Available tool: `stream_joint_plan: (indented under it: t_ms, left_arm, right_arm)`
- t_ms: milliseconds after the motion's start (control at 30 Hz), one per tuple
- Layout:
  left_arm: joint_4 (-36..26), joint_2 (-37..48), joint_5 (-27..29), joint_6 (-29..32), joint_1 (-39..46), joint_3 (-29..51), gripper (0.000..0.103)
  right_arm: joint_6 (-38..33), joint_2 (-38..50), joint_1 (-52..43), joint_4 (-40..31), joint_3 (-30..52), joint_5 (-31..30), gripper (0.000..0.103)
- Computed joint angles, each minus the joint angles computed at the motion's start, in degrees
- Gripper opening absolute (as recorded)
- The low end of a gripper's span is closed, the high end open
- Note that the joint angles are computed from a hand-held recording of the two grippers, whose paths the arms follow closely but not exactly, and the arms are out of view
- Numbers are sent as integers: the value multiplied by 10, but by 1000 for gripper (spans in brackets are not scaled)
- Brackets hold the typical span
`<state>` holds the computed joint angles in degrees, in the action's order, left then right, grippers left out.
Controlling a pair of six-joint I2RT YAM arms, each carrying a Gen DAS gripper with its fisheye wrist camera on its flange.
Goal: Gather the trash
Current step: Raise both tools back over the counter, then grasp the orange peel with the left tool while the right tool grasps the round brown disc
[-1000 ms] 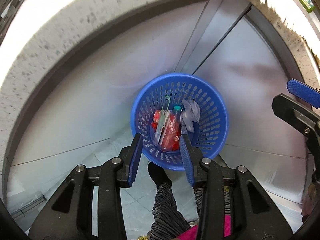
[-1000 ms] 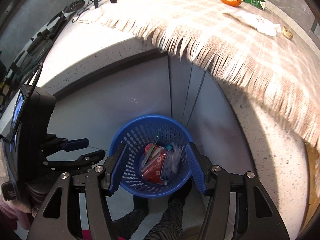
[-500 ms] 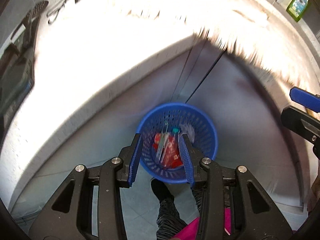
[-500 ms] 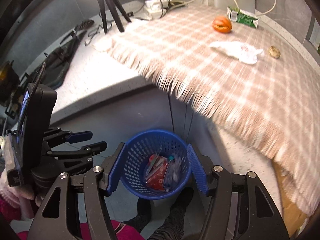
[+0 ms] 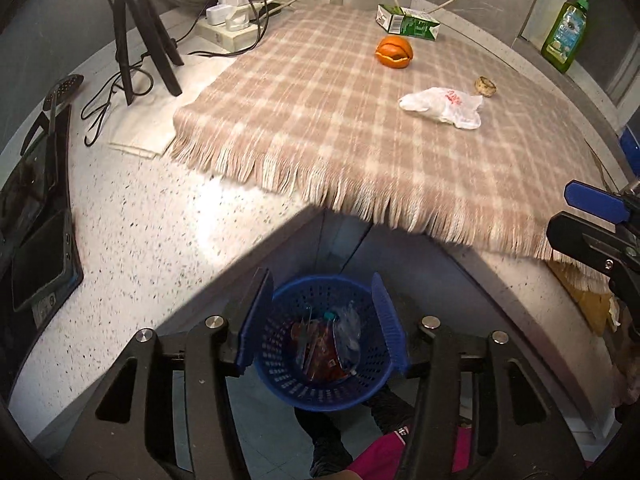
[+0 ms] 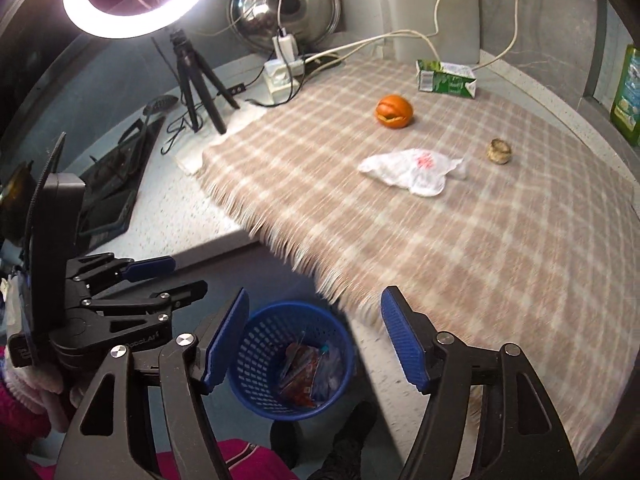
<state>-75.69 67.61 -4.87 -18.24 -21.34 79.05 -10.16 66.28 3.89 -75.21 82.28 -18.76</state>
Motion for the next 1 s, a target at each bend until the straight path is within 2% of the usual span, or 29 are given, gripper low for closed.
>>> stream_joint_plan:
  t_ms: [367,800,933,1000]
  left_arm:
    - [20,102,-16,-30,-44,102,56]
    - [34,251,-10,-34,-39,245,56]
    - [27,306,-8,-27,-28,309,67]
    - [21,332,-8,-22,-23,341,67]
  right_arm:
    - [-91,89,-133,-8,85,-54,72]
    - [-141,247,-232,-2,216,-73,75]
    - [-138,301,-239,-8,258,-77,75]
    - [-134,327,-239,-8,280,-77,75]
